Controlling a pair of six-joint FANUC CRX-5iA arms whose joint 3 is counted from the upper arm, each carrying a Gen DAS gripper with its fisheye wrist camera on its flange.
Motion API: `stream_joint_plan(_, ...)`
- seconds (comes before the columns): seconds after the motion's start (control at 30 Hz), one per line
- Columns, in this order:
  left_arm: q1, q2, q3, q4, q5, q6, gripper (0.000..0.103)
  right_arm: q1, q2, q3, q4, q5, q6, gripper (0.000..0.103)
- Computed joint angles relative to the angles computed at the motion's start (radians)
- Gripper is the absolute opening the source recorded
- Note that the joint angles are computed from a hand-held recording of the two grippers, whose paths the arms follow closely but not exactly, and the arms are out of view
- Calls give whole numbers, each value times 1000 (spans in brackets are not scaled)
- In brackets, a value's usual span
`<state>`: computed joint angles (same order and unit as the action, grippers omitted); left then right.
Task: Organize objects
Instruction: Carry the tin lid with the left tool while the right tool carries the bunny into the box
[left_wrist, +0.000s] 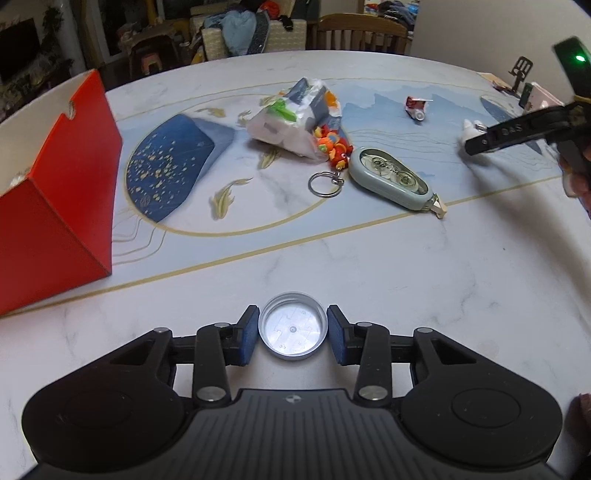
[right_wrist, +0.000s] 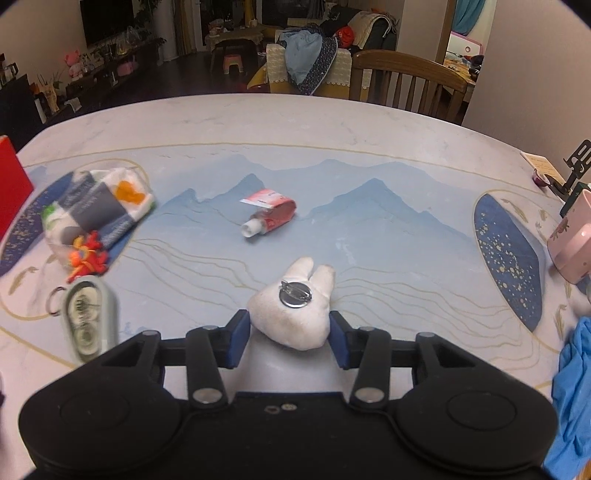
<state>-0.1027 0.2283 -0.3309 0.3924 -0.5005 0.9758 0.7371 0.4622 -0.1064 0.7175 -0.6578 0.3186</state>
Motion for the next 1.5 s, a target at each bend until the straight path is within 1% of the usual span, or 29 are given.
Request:
stream_joint_plan(0.13,14,-22,-29,45,3,-27,38,30,-42,-35,29,14,-26,45)
stream_joint_plan(0.2,21,-28,-30,42,-13,-23,38,48,-56,-40,23,18,-23,45)
stream_joint_plan(0.27,30,-33,-23,27,-36,2,38,67,-72,-46,7,30,-13,45)
stream_joint_plan(0.43,52,-58,-29,35,-60,19,38,121,-94,-31,-60,48,42,45)
stream_joint_plan(0.5,62,-68,-33,48,-64,13,38,141,-95,-18,-70,48,66,45)
stream_joint_plan(0.57,72,-74,-30,52,-75,17,38,159,-95,-12,-42,39,65,45)
stream_joint_plan(0.63,84,-80,-35,84,-85,-3,38,174,-95,-3,-18,28,68,45)
stream_joint_plan(0.9,133,-114,-66,233,-101,-162,38,217,-91,58,-25,-4,87,45)
stream_joint_plan(1.07,176,-127,-72,327,-133,-274,38,243,-58,141,-70,-29,129,45)
stream_joint_plan(1.2,218,-134,-72,388,-165,-363,38,262,-10,240,-110,-54,200,45)
stream_joint_plan(1.33,259,-140,-72,434,-175,-438,38,284,63,364,-129,-98,283,45)
stream_joint_plan(1.5,311,-137,-60,481,-199,-521,38,303,174,562,-193,-149,419,45)
